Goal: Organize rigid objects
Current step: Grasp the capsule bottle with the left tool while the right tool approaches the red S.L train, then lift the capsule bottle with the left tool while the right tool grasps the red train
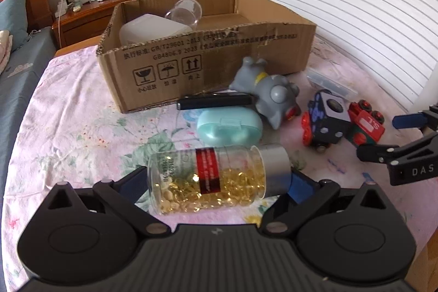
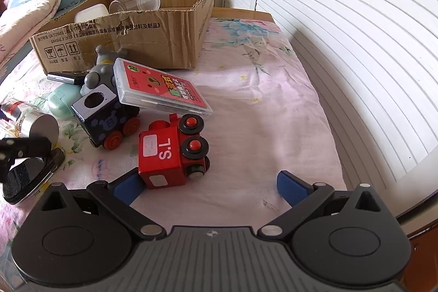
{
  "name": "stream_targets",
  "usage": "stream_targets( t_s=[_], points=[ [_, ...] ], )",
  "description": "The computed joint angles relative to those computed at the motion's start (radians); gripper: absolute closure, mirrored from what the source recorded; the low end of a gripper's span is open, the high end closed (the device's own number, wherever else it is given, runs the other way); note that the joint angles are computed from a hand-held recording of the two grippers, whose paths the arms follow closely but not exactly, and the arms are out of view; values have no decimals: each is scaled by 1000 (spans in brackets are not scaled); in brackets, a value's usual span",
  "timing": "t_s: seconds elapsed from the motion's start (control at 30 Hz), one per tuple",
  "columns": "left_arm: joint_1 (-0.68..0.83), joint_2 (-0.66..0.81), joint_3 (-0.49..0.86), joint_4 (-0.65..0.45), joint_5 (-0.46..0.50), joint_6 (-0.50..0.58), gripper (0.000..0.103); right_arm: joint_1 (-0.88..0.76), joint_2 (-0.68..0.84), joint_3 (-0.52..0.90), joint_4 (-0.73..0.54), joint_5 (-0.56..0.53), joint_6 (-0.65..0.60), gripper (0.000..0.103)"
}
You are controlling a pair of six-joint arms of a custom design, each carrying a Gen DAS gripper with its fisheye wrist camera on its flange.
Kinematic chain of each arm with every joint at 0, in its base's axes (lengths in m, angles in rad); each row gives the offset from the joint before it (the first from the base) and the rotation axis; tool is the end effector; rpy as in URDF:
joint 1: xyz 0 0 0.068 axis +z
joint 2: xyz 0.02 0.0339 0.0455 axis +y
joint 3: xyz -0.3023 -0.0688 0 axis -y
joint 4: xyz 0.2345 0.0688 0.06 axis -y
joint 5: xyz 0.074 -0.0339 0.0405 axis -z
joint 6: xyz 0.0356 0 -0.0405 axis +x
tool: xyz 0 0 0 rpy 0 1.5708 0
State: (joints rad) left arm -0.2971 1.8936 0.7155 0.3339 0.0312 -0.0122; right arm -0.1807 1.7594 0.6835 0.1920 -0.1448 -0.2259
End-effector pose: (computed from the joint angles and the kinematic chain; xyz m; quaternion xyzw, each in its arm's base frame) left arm 0.3189 -0.0988 0.1246 0.1382 0.9244 -0.0691 0.3488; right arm 0.3060 -0.0507 0.1481 -0.0456 0.9383 -0.0011 0.3427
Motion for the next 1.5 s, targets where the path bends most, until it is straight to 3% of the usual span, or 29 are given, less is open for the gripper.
stream_targets(
  t_s=[0.2,0.5,0.67,0.9,1.0,1.17,1.3,1.5],
  points=[
    [27,9,-14,2,-61,14,1,-2,1,-9,19,-10,-10,0],
    [47,39,-26,70,-35,-18,1,31,27,0,53,-49,-36,0],
    [48,41,-21,64,-29,-14,1,32,24,-3,61,-91,-73,9],
    [53,47,-26,84,-25,-7,1,24,2,4,32,-128,-126,37],
    [50,41,-18,65,-29,-8,1,22,1,5,35,-125,-136,43],
    [41,23,-24,73,-40,-9,2,28,0,5,42,-108,-156,45],
    [45,12,-17,60,-19,-5,10,29,-4,5,37,-97,-153,48],
    [56,3,1,12,3,31,10,21,-21,8,7,-93,-152,49]
  ],
)
